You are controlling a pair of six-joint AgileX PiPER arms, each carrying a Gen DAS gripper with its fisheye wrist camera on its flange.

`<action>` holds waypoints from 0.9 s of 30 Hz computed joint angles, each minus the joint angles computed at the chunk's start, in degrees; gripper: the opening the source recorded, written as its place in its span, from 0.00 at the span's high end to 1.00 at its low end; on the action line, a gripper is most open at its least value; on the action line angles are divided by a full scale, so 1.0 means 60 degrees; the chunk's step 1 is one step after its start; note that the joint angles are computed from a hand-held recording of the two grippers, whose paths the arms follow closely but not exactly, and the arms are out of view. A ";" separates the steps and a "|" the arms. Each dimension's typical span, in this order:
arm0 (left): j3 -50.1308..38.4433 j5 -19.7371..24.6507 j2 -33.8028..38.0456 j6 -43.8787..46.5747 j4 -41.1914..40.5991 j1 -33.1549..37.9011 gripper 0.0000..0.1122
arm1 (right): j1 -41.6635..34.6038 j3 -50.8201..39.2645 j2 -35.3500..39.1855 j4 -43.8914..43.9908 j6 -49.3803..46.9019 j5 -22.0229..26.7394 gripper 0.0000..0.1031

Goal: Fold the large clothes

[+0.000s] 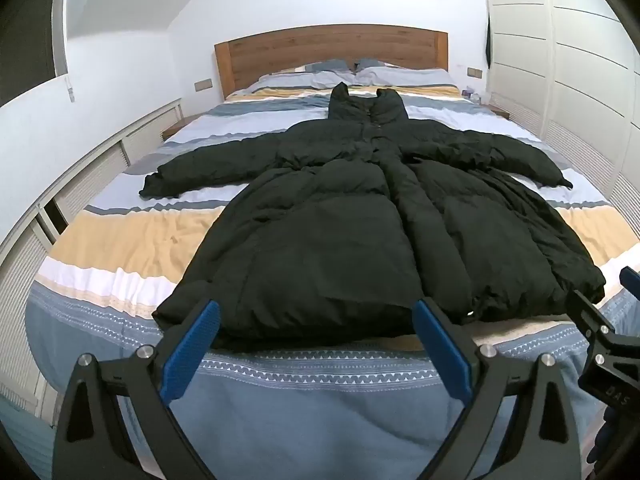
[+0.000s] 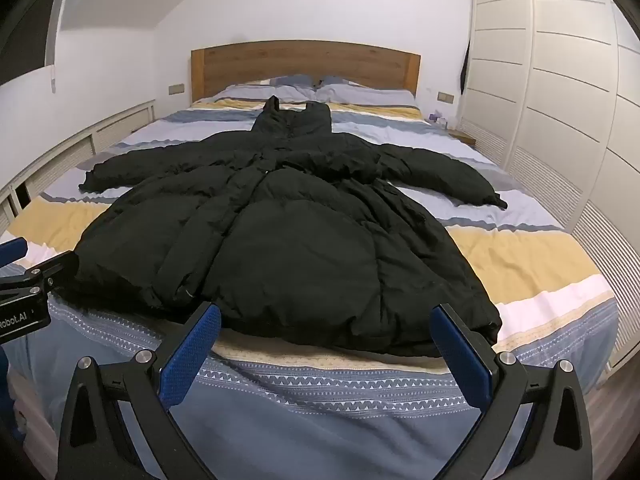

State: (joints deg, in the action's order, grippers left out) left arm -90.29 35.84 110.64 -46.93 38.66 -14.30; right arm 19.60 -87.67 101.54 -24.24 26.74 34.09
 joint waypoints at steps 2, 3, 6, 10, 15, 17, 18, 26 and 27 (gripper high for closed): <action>0.0025 0.0006 -0.0017 0.0011 0.0019 0.0012 0.13 | -0.0003 -0.0019 -0.0011 0.0048 -0.0051 0.0052 0.01; 0.0026 0.0030 -0.0029 0.0018 0.0019 0.0010 0.13 | -0.0005 -0.0020 -0.0020 0.0046 -0.0061 0.0053 0.01; -0.0114 0.0202 0.0032 -0.0053 0.0109 -0.0116 0.13 | -0.0010 -0.0041 -0.0028 0.0044 -0.0083 0.0052 0.01; -0.0035 0.0139 -0.0038 0.0051 0.0030 -0.0076 0.13 | -0.0001 -0.0173 0.0101 0.0057 -0.0086 0.0076 0.01; -0.0025 0.0059 0.0017 -0.0121 0.0154 -0.0089 0.13 | -0.0100 -0.0035 -0.0042 0.0124 -0.0166 -0.0028 0.01; 0.0056 0.0018 -0.0030 -0.0220 0.0228 -0.0101 0.13 | -0.0104 -0.0048 -0.0028 0.0123 -0.0171 -0.0023 0.01; 0.0069 -0.0001 -0.0046 -0.0199 0.0198 -0.0100 0.13 | -0.0029 -0.0080 -0.0010 0.0019 -0.0054 0.0013 0.01; 0.0156 -0.0195 -0.0094 -0.0123 0.0164 -0.0084 0.13 | -0.0025 -0.0078 -0.0015 -0.0173 0.0097 -0.0003 0.01; 0.0158 -0.0204 -0.0100 -0.0090 0.0148 -0.0093 0.13 | -0.0022 0.0019 -0.0057 -0.0234 0.0198 -0.0056 0.01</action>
